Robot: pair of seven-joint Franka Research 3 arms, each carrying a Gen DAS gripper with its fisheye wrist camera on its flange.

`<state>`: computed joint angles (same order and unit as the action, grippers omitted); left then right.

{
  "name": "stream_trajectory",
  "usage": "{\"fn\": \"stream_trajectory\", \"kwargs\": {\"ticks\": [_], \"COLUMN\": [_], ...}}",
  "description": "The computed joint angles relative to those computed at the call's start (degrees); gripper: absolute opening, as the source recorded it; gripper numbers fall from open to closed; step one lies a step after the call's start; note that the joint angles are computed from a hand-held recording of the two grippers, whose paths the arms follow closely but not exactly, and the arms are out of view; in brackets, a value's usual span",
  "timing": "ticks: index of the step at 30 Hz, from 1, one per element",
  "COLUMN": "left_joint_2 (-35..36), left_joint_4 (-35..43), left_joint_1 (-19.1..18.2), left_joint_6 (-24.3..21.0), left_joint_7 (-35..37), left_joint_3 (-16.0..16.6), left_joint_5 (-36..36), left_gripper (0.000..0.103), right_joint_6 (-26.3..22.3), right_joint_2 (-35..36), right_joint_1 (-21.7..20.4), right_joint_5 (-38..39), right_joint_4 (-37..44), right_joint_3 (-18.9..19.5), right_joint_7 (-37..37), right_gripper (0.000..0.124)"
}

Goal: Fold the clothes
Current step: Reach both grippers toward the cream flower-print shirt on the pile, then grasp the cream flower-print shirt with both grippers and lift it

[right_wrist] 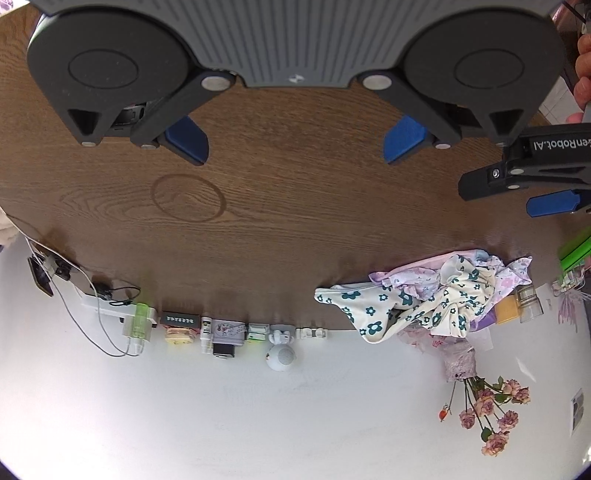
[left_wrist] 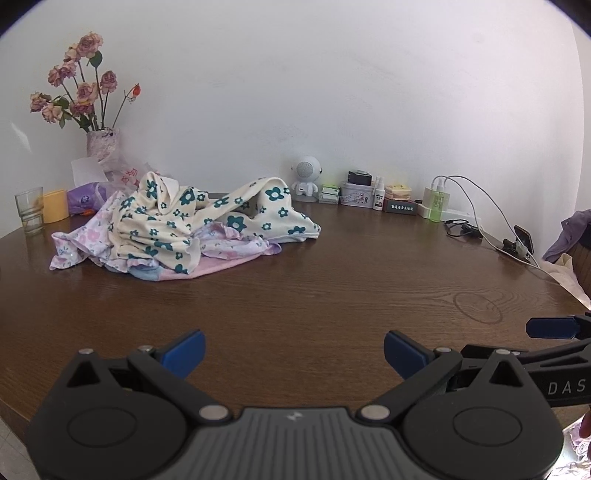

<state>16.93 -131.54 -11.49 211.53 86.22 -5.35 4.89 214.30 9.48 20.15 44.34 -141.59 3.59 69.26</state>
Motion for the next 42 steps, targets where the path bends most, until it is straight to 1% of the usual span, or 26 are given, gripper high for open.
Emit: {"fn": "stream_trajectory", "kwargs": {"ticks": [2, 5, 9, 10, 12, 13, 16, 18, 19, 21, 23, 24, 25, 26, 28, 29, 30, 31, 32, 33, 34, 35, 37, 38, 40, 42], "left_joint_2": [0.42, 1.39, 4.08, 4.92, 6.88, 7.97, 11.82, 15.10, 16.80, 20.27, 23.84, 25.67, 27.55, 29.17, 31.23, 31.61, 31.93, 32.10, 32.22, 31.99, 31.57, 31.23, 30.34, 29.87, 28.69, 27.07], "left_joint_4": [2.13, 5.59, 11.95, 13.78, 17.94, 20.10, 27.28, 32.70, 35.42, 40.79, 45.48, 47.66, 49.95, 52.03, 55.65, 56.97, 58.18, 59.06, 59.76, 59.96, 59.84, 59.78, 58.93, 58.38, 56.83, 54.98], "left_joint_1": [-2.07, -2.25, -4.45, -5.21, -5.73, -5.93, -8.39, -10.88, -11.55, -11.58, -13.15, -14.14, -14.94, -15.20, -13.32, -11.64, -9.69, -8.03, -6.53, -4.74, -2.75, -1.22, 0.54, 0.92, 0.15, 0.29], "left_joint_6": [-1.41, -3.17, -5.62, -6.39, -8.98, -10.43, -16.14, -20.88, -23.30, -27.35, -29.98, -30.90, -31.91, -32.93, -35.05, -36.12, -37.11, -37.82, -38.37, -38.55, -38.52, -38.73, -38.08, -37.42, -35.45, -33.61], "left_joint_7": [3.00, 4.54, 8.71, 9.79, 10.59, 10.54, 9.84, 8.50, 7.54, 5.61, 2.85, 1.29, -0.28, -1.44, -1.75, -1.12, -0.23, 0.53, 1.22, 2.29, 3.61, 4.34, 5.04, 5.27, 4.17, 3.19], "left_joint_3": [1.82, 2.81, 5.96, 7.00, 8.39, 9.08, 13.28, 17.13, 18.52, 19.78, 23.07, 25.07, 26.91, 28.02, 26.57, 24.48, 21.97, 19.77, 17.75, 15.23, 12.39, 10.21, 7.79, 7.28, 8.48, 8.36], "left_joint_5": [-4.15, -5.41, -8.62, -9.62, -10.46, -10.54, -10.87, -11.02, -10.73, -9.74, -8.68, -8.06, -7.43, -6.71, -5.25, -4.66, -4.21, -3.78, -3.35, -3.01, -2.74, -2.45, -1.14, -0.06, 2.41, 4.18], "left_gripper": [0.103, 0.103, 0.103, 0.103, 0.103, 0.103, 0.103, 0.103, 0.103, 0.103, 0.103, 0.103, 0.102, 0.101, 0.092, 0.089, 0.078, 0.063, 0.055, 0.042, 0.032, 0.027, 0.010, 0.008, 0.005, 0.004], "right_joint_6": [-2.52, -7.42, -15.28, -17.79, -22.41, -24.58, -30.69, -34.98, -37.03, -40.24, -43.34, -44.92, -46.62, -48.32, -52.10, -53.27, -54.58, -56.08, -57.61, -58.22, -58.75, -58.71, -57.71, -56.56, -52.33, -47.97], "right_joint_2": [0.07, 0.59, 2.85, 3.65, 5.80, 7.25, 13.68, 20.05, 22.94, 27.45, 32.46, 35.03, 37.63, 39.81, 44.16, 45.42, 46.86, 48.51, 50.17, 50.67, 51.07, 50.81, 49.43, 48.30, 44.75, 41.08], "right_joint_1": [-1.07, -2.78, -2.41, -1.55, 4.20, 6.12, 10.52, 13.80, 13.32, 10.33, 7.80, 6.53, 5.28, 4.19, 1.43, -0.21, -1.77, -3.25, -4.60, -5.68, -6.58, -6.91, -7.70, -7.85, -8.38, -8.86], "right_joint_5": [-3.14, -8.31, -9.74, -9.92, -8.84, -9.78, -13.78, -17.02, -18.14, -19.51, -21.19, -22.19, -23.20, -24.14, -25.63, -25.92, -26.23, -26.58, -26.89, -26.85, -26.89, -27.24, -27.91, -28.49, -29.09, -29.79], "right_joint_4": [1.68, 5.51, 13.91, 16.45, 21.68, 24.38, 33.93, 41.78, 45.85, 53.06, 61.05, 65.15, 69.39, 73.08, 80.94, 83.54, 86.39, 89.55, 92.71, 93.89, 94.85, 94.60, 92.69, 90.91, 85.19, 79.59], "right_joint_3": [-0.23, -0.86, -3.37, -4.83, -11.69, -14.49, -22.24, -28.63, -29.34, -27.84, -26.81, -26.28, -25.78, -25.24, -23.14, -20.99, -18.93, -16.95, -15.04, -13.11, -11.45, -10.73, -8.94, -8.49, -7.22, -6.45], "right_joint_7": [0.54, 1.13, -2.69, -3.98, -6.60, -6.39, -2.77, 2.07, 3.60, 5.06, 6.72, 7.32, 7.96, 8.57, 9.03, 7.97, 6.95, 6.00, 5.16, 4.45, 4.04, 4.64, 4.68, 4.87, 5.04, 5.83], "right_gripper": [0.103, 0.103, 0.103, 0.103, 0.103, 0.103, 0.103, 0.103, 0.103, 0.102, 0.100, 0.098, 0.093, 0.089, 0.080, 0.078, 0.071, 0.065, 0.042, 0.018, 0.007, 0.006, 0.004, 0.003, 0.002, 0.002]}}
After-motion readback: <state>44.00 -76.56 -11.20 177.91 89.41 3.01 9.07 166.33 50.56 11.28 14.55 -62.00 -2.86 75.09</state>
